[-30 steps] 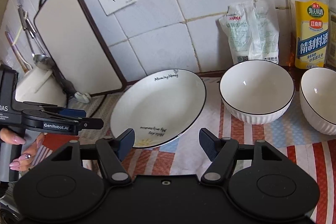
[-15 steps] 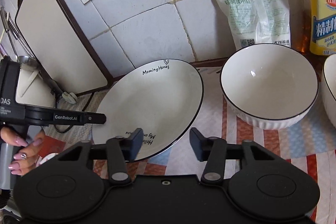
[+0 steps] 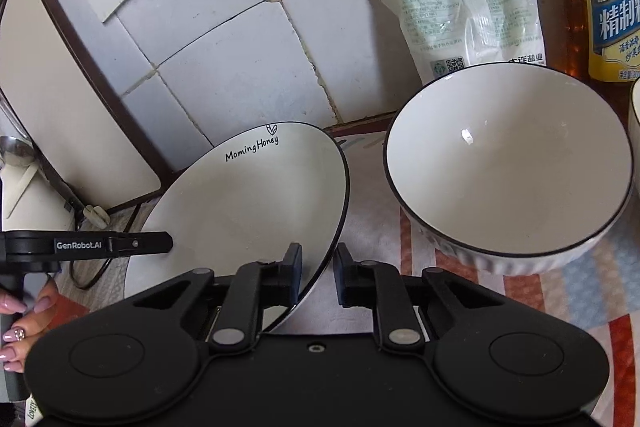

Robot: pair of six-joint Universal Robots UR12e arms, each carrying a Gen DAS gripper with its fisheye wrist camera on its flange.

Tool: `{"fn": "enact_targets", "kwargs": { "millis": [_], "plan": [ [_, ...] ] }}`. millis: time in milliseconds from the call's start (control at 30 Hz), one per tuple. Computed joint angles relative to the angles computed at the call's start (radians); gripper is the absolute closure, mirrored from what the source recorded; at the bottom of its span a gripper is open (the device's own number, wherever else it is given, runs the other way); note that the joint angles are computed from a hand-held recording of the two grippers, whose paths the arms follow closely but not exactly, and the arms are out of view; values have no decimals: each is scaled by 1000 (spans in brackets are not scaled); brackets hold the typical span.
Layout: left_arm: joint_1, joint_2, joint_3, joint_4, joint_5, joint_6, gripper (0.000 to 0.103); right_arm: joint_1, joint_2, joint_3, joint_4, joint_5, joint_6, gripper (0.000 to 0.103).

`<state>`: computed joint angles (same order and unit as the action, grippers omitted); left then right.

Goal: Organize plates and bowls
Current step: 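Lift the white plate with the left gripper and carry it toward the bunny plate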

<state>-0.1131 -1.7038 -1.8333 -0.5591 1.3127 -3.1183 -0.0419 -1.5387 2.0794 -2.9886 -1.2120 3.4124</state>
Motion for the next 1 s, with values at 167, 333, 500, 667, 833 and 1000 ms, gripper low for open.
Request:
{"fn": "enact_targets", "kwargs": {
  "millis": [167, 333, 500, 667, 833, 1000],
  "plan": [
    [-31, 3, -21, 70, 78, 45, 83, 0, 25, -1, -61, 6, 24, 81],
    [-40, 11, -38, 107, 104, 70, 83, -3, 28, 10, -97, 7, 62, 83],
    [-38, 40, -54, 93, 95, 112, 83, 0, 3, 33, -99, -2, 72, 83],
    [-33, 96, -105, 143, 101, 128, 83, 3, -26, 56, -118, 12, 108, 83],
    [-1, 166, -157, 142, 52, 135, 83, 8, -73, 81, -110, 35, 106, 83],
    [36, 247, -210, 144, 5, 174, 83, 7, -123, 110, -99, 78, 126, 83]
  ]
}}
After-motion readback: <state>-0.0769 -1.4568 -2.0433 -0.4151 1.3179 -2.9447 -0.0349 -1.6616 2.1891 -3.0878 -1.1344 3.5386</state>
